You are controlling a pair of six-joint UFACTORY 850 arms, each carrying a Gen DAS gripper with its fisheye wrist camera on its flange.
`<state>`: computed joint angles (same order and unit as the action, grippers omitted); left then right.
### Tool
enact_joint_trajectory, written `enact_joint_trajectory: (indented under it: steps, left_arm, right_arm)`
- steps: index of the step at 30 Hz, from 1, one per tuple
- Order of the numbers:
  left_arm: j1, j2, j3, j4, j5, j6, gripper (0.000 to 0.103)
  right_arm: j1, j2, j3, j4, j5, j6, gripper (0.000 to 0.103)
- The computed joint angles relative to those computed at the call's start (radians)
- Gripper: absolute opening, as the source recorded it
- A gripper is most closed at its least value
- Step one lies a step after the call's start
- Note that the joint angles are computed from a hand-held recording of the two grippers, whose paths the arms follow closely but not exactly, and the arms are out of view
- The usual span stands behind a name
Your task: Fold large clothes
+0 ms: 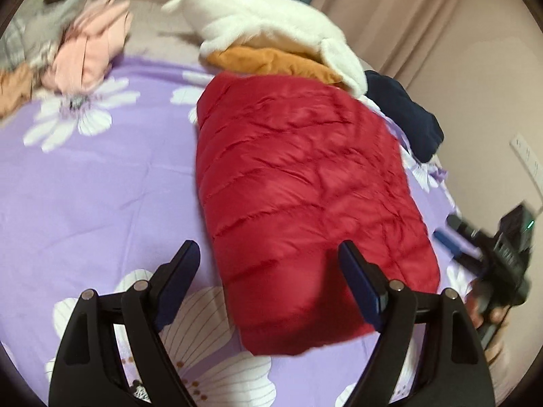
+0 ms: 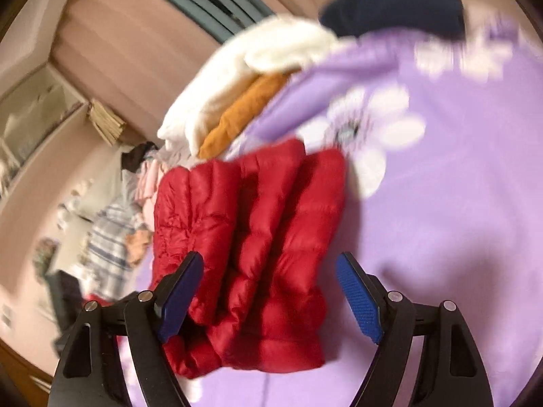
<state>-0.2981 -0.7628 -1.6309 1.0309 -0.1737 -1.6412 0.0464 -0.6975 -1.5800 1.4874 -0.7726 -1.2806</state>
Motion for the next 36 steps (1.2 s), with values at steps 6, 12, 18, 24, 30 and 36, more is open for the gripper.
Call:
enact_joint_trajectory:
  steps: [6, 12, 18, 24, 30, 36]
  left_arm:
    - [-0.035, -0.037, -0.049, -0.100, -0.021, 0.147, 0.057]
    - [-0.044, -0.088, -0.106, -0.209, -0.072, 0.284, 0.057]
    - [-0.051, -0.110, -0.131, -0.219, -0.108, 0.326, 0.057]
    - [-0.052, -0.120, -0.143, -0.216, -0.116, 0.325, 0.057]
    - [-0.052, -0.124, -0.150, -0.226, -0.121, 0.337, 0.057]
    - [-0.052, -0.126, -0.153, -0.230, -0.120, 0.341, 0.057]
  right_arm:
    - [0.054, 0.069, 0.052, 0.022, 0.016, -0.214, 0.065]
    - [0.117, 0.022, 0.012, -0.183, 0.123, -0.127, 0.051]
    - [0.120, -0.024, -0.013, -0.241, 0.128, -0.061, 0.051]
    - [0.121, -0.024, -0.022, -0.262, 0.130, -0.046, 0.051]
    - [0.122, -0.026, -0.017, -0.252, 0.129, -0.051, 0.051]
    - [0.121, -0.028, -0.018, -0.252, 0.127, -0.049, 0.051]
